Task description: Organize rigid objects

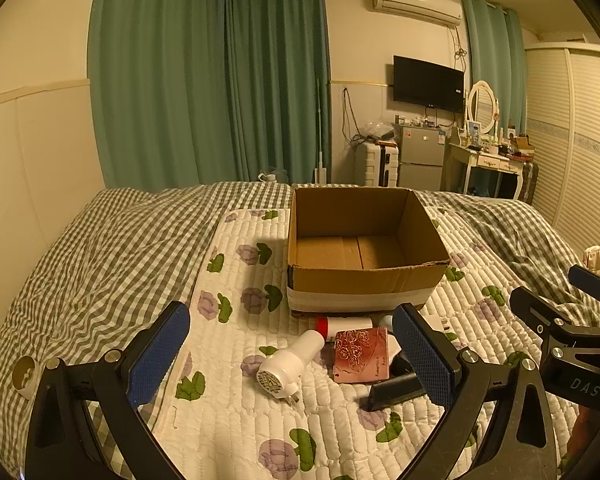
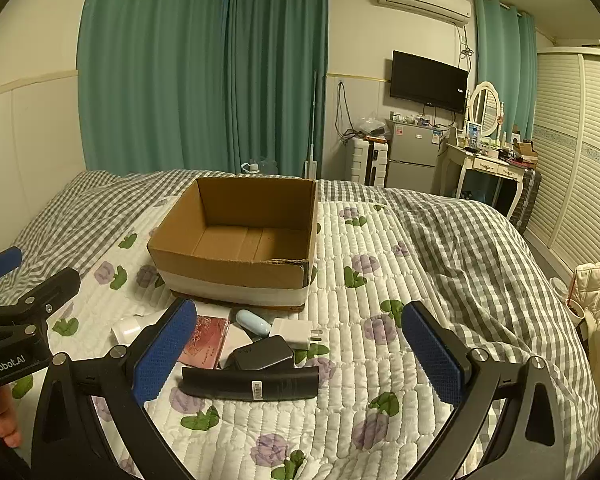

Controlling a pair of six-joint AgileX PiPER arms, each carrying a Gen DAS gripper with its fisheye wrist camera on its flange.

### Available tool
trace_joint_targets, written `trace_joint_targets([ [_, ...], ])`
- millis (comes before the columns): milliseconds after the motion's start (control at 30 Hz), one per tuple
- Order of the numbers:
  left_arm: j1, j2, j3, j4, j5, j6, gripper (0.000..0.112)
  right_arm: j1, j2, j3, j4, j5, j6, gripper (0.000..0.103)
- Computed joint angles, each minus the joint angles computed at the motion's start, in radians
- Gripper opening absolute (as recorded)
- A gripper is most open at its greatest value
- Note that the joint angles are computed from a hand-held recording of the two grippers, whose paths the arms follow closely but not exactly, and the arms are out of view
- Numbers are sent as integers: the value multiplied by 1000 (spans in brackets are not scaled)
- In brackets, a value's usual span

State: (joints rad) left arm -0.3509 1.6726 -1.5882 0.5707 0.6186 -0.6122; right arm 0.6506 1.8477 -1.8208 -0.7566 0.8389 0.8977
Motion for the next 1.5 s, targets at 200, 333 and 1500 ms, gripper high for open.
trace_joint_targets([
  [200, 1, -1, 1, -2, 1, 0, 103, 0, 3, 1, 1, -2, 0, 103],
  [333, 2, -1, 2, -7, 2, 2, 103, 1, 5, -6, 4, 1, -4, 103],
  [1500, -2, -7, 27, 4, -7, -19, 103, 4, 1, 10, 12, -3, 3, 103],
])
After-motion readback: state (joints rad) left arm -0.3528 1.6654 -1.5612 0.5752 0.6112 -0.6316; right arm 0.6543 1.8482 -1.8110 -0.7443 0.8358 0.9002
